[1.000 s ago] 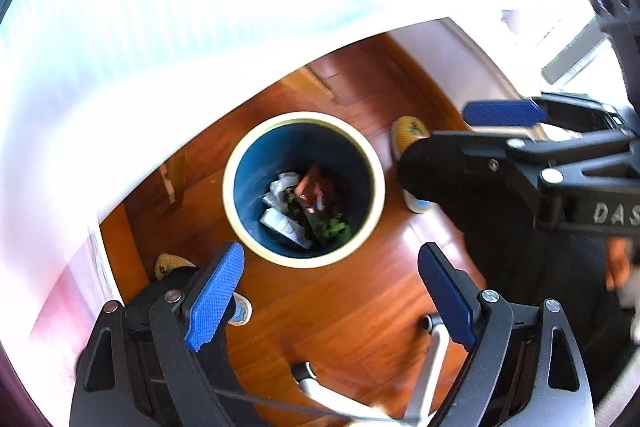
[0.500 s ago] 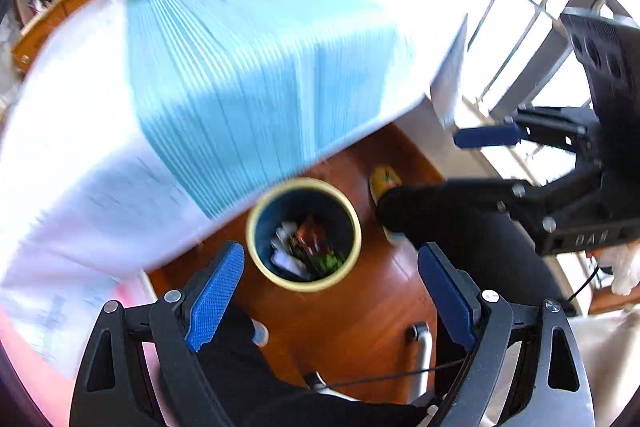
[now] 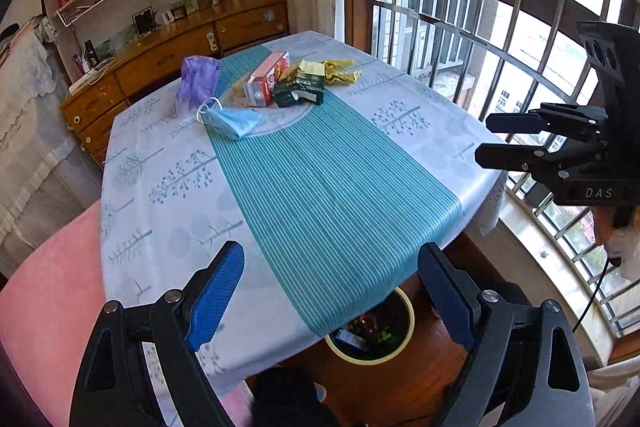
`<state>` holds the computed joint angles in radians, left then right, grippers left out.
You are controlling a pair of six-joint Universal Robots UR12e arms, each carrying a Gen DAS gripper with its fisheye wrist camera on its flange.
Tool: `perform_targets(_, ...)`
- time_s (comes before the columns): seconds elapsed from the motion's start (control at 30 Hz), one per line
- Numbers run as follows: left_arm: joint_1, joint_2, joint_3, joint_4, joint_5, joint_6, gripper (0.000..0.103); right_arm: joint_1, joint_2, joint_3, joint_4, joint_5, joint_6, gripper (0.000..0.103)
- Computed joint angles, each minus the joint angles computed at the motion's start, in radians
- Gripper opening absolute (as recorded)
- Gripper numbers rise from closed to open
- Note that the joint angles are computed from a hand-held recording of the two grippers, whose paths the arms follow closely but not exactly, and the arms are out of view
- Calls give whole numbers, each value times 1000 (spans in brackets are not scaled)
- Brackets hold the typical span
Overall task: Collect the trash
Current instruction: 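Grasp the yellow crumpled wrapper with the right tool while the left tool grasps the blue face mask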
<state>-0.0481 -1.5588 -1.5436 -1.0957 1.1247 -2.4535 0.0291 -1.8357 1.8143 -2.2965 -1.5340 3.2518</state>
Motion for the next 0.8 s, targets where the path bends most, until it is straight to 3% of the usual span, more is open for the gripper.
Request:
perform_targets(0.3, -60, -239, 281, -41, 79, -139, 90, -120, 163, -166, -2, -9, -29, 58)
perform_targets(0.5, -79, -427, 490, -88, 133, -261, 90, -197, 293, -261, -2, 70, -6, 58)
perform_targets(0.63, -86, -548, 633, -145, 161, -329, 90, -226, 386, -324, 5, 79, 2, 58)
perform_targets(0.8, -91, -651, 749, -205, 162, -378, 90, -255, 476, -368, 23, 111, 15, 58)
